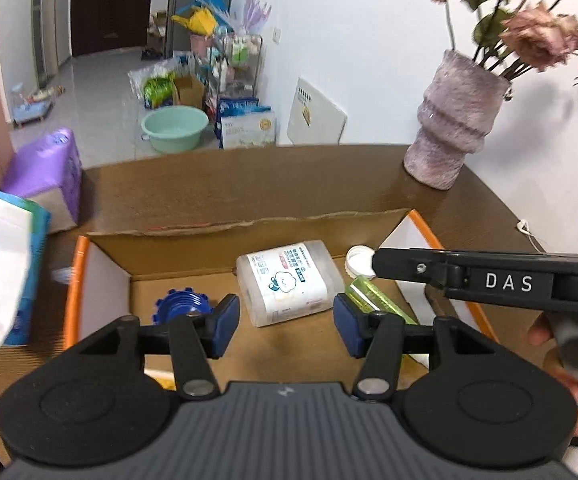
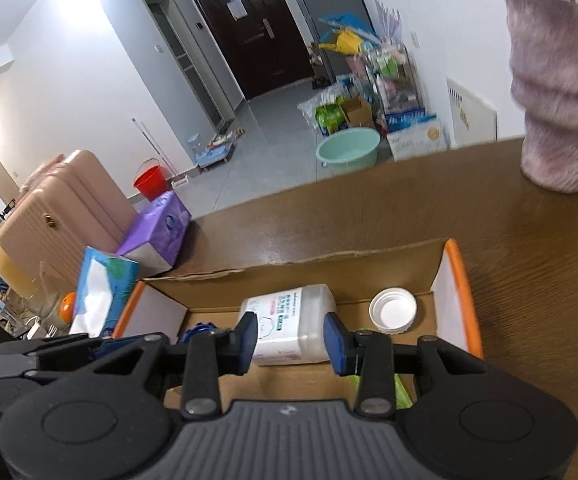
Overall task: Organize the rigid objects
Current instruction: 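Lower the pill bottle into the box and open the left tool, then withdraw both tools from the box toward the purple cap and tube bottle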
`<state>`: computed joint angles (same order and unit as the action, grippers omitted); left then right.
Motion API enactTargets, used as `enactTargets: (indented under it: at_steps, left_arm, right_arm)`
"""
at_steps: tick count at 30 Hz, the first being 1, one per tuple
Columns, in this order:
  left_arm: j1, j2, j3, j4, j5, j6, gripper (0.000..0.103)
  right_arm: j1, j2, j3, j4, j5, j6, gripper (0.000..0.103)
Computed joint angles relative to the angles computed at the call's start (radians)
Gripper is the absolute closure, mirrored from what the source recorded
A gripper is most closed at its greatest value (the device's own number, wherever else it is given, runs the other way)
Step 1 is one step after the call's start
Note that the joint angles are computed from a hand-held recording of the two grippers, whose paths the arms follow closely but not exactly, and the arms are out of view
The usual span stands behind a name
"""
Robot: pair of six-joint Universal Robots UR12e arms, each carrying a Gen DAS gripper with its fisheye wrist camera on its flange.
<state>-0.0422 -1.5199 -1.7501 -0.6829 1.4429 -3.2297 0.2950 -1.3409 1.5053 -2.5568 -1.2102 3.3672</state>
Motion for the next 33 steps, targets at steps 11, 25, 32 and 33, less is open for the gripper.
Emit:
enactTargets:
  at_steps: [11, 25, 32, 33]
  left_arm:
    - [-0.048, 0.122, -0.143, 0.243, 0.144, 0.008, 0.017]
    - [-0.102, 0.232, -0.346, 0.504, 0.261, 0.0, 0.0]
    - [-0.13, 0.288, -0.412, 0.539, 0.268, -0.004, 0.0]
    - [-0.139, 0.298, -0.423, 0.548, 0.273, -0.003, 0.0]
  right_arm:
    - [0.027, -0.115, 0.157, -0.183, -0.116, -0.031, 0.06]
    - [0.082, -0.228, 0.325, -0.338, -0.23, -0.031, 0.021]
    - [0.115, -0.284, 0.407, -0.384, -0.287, -0.019, 0.015]
    - [0.118, -0.292, 0.42, -0.394, -0.29, -0.019, 0.015]
